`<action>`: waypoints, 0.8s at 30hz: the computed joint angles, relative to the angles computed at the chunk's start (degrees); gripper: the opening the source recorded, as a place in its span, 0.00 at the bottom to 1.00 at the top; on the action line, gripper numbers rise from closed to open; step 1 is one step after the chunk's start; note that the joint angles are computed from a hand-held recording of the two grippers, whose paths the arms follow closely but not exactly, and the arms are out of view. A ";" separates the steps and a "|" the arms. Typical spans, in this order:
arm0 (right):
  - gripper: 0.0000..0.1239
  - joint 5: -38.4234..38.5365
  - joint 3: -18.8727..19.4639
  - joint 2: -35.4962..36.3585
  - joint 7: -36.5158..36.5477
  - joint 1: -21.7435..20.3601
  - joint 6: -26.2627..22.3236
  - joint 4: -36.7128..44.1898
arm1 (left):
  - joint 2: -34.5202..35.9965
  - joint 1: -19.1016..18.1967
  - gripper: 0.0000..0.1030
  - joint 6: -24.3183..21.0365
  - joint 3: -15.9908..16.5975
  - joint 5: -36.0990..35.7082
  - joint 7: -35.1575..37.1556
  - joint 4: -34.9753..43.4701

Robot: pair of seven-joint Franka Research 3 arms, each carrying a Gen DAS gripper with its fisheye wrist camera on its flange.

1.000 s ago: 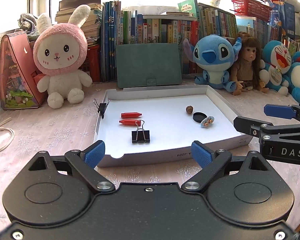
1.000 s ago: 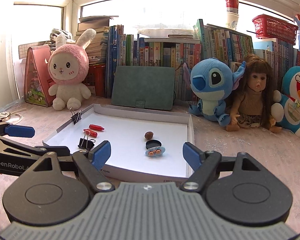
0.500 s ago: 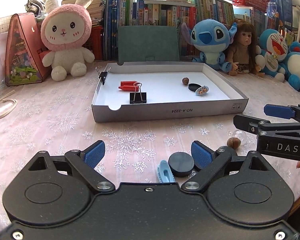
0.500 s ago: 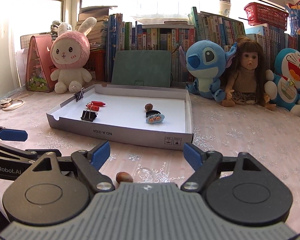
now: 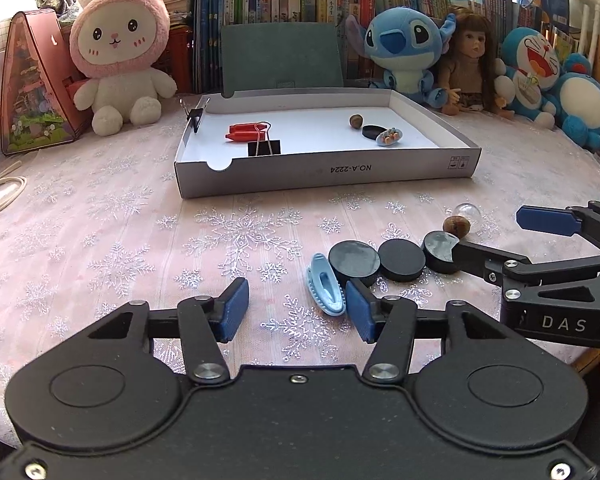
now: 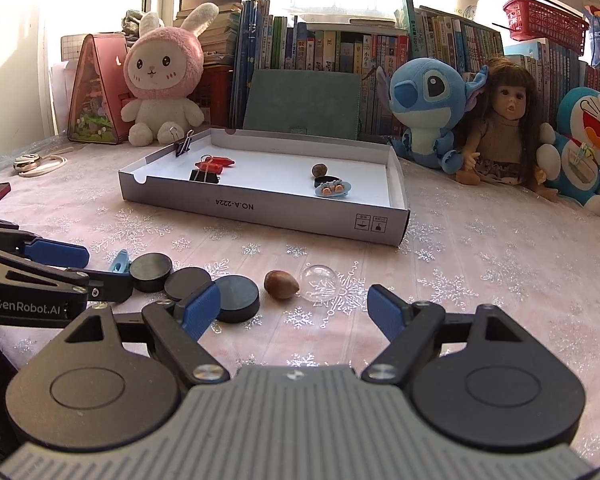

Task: Organize rigid objects
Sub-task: 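Withdraw both open tools from the tray toward the blue piece and pucks, then grasp the light blue plastic piece with the left tool while the right tool grasps a black puck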

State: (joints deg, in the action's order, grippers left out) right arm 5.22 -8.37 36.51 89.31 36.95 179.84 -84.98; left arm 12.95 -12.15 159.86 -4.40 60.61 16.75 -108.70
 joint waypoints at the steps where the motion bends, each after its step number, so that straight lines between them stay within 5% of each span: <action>1: 0.71 -0.04 0.84 -0.12 -0.57 -0.52 0.01 -0.11 | -0.03 -0.15 0.49 -0.31 0.15 0.50 -0.43 0.02; 6: 0.69 0.95 5.22 -0.46 -3.32 -3.26 -0.02 -0.35 | -0.53 0.01 0.49 -1.66 0.37 1.60 -1.47 -0.36; 15: 0.49 3.07 8.31 -0.04 -5.61 -4.74 -0.84 0.42 | -2.05 1.24 0.50 -5.13 -0.02 4.14 -4.58 -1.83; 24: 0.42 1.85 3.63 1.41 -3.58 -0.79 -1.92 2.15 | -0.72 1.37 0.49 -0.57 -0.27 5.23 -6.10 -0.86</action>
State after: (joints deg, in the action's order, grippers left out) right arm 7.07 -4.74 37.92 85.73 36.16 177.92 -82.83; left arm 12.24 -10.78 159.29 -4.67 65.84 10.65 -109.56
